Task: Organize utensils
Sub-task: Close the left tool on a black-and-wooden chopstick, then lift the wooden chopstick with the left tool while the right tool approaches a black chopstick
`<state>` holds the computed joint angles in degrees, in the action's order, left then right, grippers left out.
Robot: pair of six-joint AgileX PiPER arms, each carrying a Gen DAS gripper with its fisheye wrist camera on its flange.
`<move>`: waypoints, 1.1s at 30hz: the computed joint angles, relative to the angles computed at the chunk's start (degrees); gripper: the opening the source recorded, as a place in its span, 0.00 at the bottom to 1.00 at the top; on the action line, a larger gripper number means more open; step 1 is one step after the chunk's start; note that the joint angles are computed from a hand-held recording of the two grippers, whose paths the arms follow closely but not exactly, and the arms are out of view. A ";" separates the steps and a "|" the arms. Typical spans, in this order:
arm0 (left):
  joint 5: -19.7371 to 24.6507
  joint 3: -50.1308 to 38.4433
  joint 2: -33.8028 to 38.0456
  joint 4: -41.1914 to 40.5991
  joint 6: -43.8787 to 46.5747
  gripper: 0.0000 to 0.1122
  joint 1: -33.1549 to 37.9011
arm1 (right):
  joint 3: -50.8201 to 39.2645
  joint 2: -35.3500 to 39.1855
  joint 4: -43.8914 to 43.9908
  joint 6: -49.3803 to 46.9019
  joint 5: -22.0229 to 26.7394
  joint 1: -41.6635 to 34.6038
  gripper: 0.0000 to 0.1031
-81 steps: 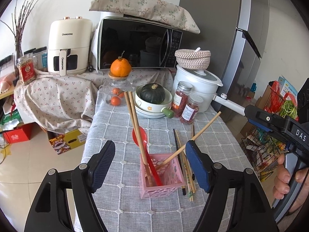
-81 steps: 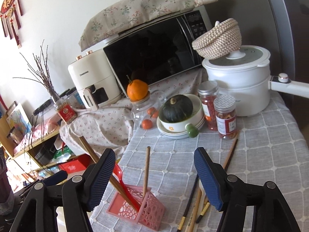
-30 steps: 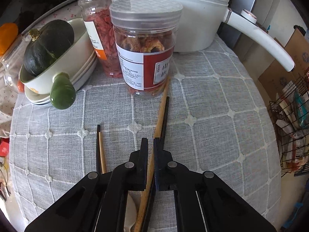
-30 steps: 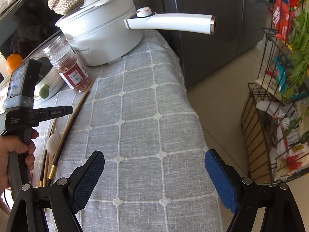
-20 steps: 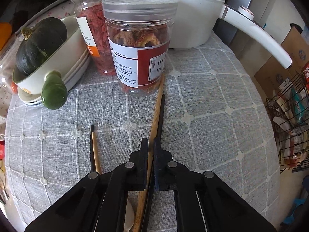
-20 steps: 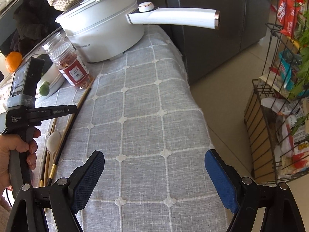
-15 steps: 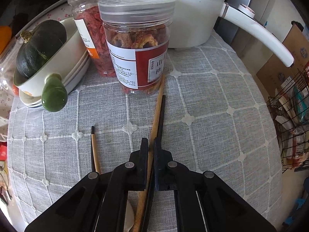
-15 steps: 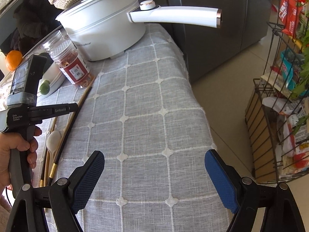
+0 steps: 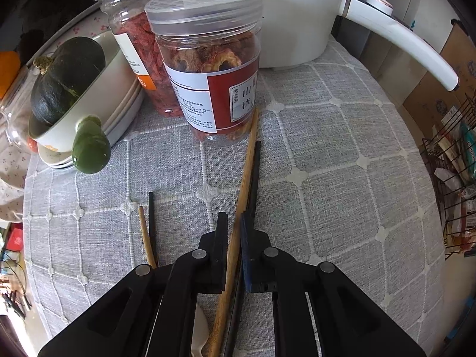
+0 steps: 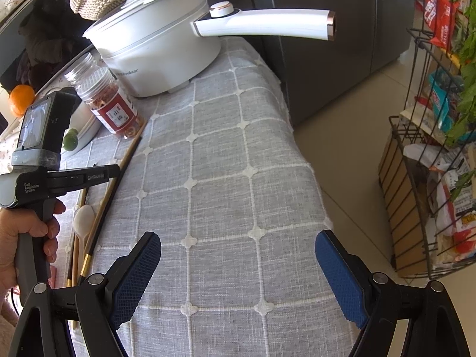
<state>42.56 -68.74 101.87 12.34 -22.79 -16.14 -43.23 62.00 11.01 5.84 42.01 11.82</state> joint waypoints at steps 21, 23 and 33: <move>-4.19 3.92 -2.22 -7.09 6.77 0.07 3.91 | 0.06 0.76 2.11 0.01 0.19 -0.17 0.86; -3.68 4.42 -2.68 -6.50 7.09 0.06 3.55 | -0.09 1.02 3.06 -0.67 0.38 -0.67 0.86; 0.44 9.57 -7.91 -9.20 10.22 0.06 1.12 | -0.22 0.48 5.72 -1.75 1.57 -1.93 0.86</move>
